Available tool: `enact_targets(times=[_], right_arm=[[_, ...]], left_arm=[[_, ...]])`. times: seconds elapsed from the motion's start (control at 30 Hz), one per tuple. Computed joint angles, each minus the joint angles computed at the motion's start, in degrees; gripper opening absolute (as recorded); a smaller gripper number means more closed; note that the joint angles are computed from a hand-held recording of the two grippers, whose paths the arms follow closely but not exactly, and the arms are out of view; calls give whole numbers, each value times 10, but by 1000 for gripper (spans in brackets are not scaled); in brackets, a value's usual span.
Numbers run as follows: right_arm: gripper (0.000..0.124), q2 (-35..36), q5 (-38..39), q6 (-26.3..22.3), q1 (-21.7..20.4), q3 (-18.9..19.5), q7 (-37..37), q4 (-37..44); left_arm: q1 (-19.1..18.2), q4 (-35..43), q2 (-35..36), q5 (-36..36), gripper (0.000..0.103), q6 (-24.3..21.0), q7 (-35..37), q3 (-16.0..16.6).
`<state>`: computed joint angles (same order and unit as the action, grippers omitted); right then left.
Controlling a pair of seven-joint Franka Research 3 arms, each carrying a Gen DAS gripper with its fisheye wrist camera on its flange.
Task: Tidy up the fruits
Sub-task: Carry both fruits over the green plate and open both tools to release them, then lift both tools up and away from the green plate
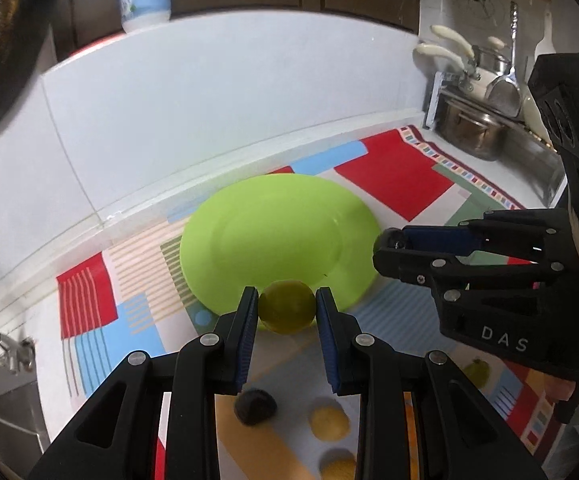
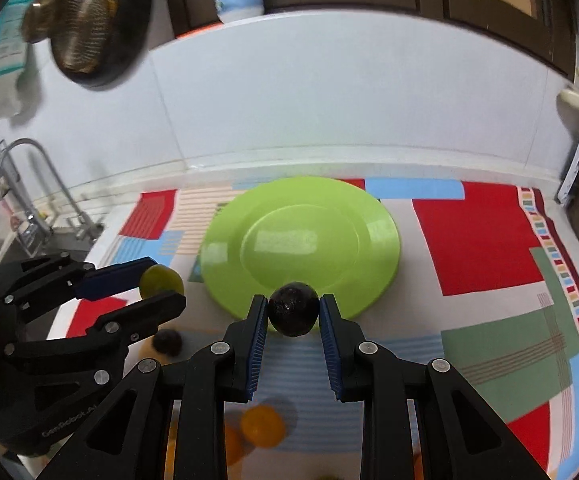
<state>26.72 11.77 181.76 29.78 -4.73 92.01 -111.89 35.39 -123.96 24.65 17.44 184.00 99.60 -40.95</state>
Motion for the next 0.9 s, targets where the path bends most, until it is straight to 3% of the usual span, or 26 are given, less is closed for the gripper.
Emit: enact_targets(times=[0.1, 0.3, 0.57, 0.73, 0.9], right_arm=[[28, 26, -3, -34, 0, -7, 9, 38], [28, 71, -11, -89, -30, 15, 22, 104], [28, 105, -23, -121, -45, 27, 35, 147], [31, 110, -30, -120, -43, 24, 42, 153], [36, 95, -42, -92, -24, 3, 62, 127]], left_arm=[[-25, 35, 26, -2, 29, -22, 12, 22], [-55, 93, 69, -36, 29, -71, 57, 41], [-94, 133, 95, -81, 30, -95, 109, 72], [-135, 121, 81, -92, 41, -56, 116, 118], [-119, 98, 62, -91, 42, -39, 103, 109]])
